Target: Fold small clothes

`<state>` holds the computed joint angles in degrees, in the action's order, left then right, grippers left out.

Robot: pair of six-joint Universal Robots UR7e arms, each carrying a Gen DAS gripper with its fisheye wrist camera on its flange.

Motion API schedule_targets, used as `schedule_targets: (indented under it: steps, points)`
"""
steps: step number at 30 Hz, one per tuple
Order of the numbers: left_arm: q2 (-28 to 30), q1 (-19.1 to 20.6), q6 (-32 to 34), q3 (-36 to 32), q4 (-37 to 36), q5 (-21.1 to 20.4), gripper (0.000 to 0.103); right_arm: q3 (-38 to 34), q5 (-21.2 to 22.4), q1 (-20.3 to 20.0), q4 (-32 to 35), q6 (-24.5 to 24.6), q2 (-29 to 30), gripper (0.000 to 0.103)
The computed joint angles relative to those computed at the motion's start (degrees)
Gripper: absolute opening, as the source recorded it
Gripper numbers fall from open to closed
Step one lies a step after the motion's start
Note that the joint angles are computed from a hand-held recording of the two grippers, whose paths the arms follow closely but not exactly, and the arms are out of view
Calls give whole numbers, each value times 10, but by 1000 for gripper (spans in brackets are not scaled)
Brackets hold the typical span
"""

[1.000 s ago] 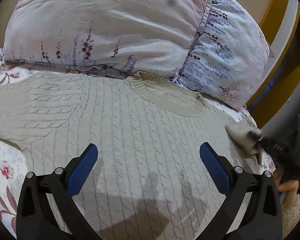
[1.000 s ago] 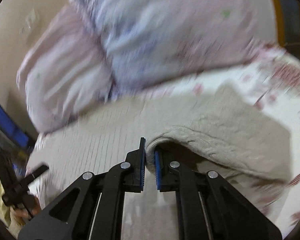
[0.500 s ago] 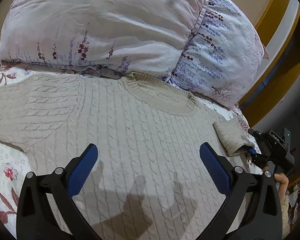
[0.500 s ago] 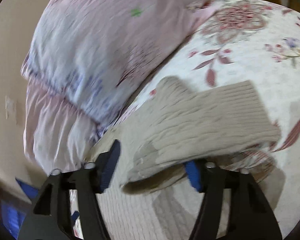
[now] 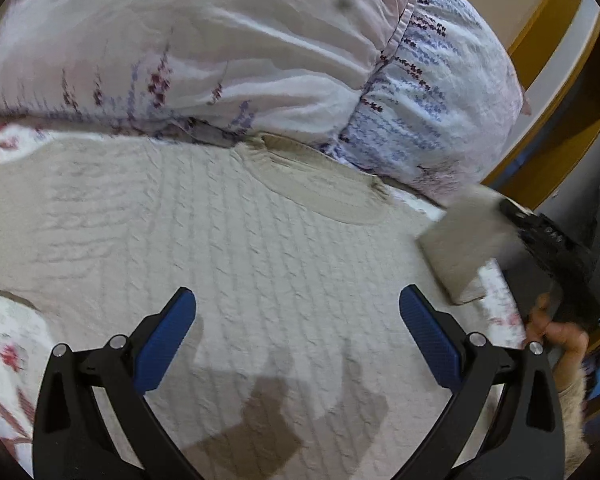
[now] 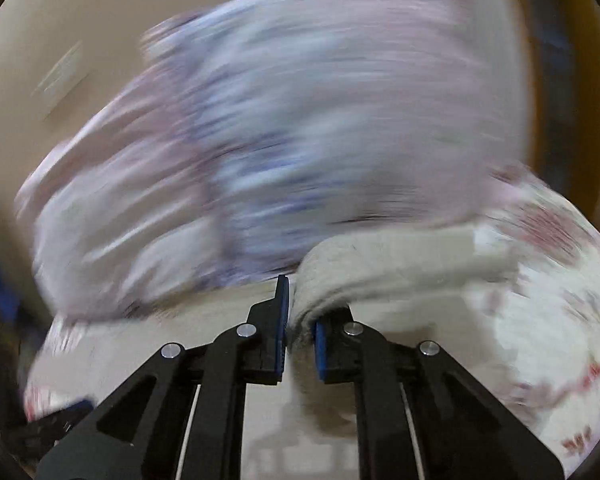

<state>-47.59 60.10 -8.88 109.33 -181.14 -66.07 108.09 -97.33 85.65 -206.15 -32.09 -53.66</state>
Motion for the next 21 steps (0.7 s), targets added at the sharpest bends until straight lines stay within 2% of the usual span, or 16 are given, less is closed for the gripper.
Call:
schedule_targets:
  steps: [3,5,8,10,11,12,14,16,18,21]
  points:
    - [-1,8,-13,-1,-3,-35,101,-16,-16,19,99,-38,30,12]
    - [1,12,-27,-5,0,-49,99,-46,-57,27,188,-54,62,12]
    - [4,26,-60,-17,19,-92,90,-67,-101,29,247,-60,87,23]
    - [8,32,-74,-25,31,-109,84,-45,-76,24,238,-79,70,44]
    - [13,35,-85,-33,41,-114,82,-33,-60,20,240,-79,56,64]
    - [16,36,-93,-37,50,-116,81,-19,-40,14,235,-75,40,73]
    - [25,42,-115,-51,64,-131,77,13,5,-5,229,-58,-1,73]
    - [32,48,-136,-60,72,-143,74,32,55,-33,252,-16,-41,73]
    - [41,53,-158,-72,82,-148,69,35,95,-62,284,48,-68,73]
    - [51,54,-179,-84,81,-140,58,40,166,-126,323,172,-106,72]
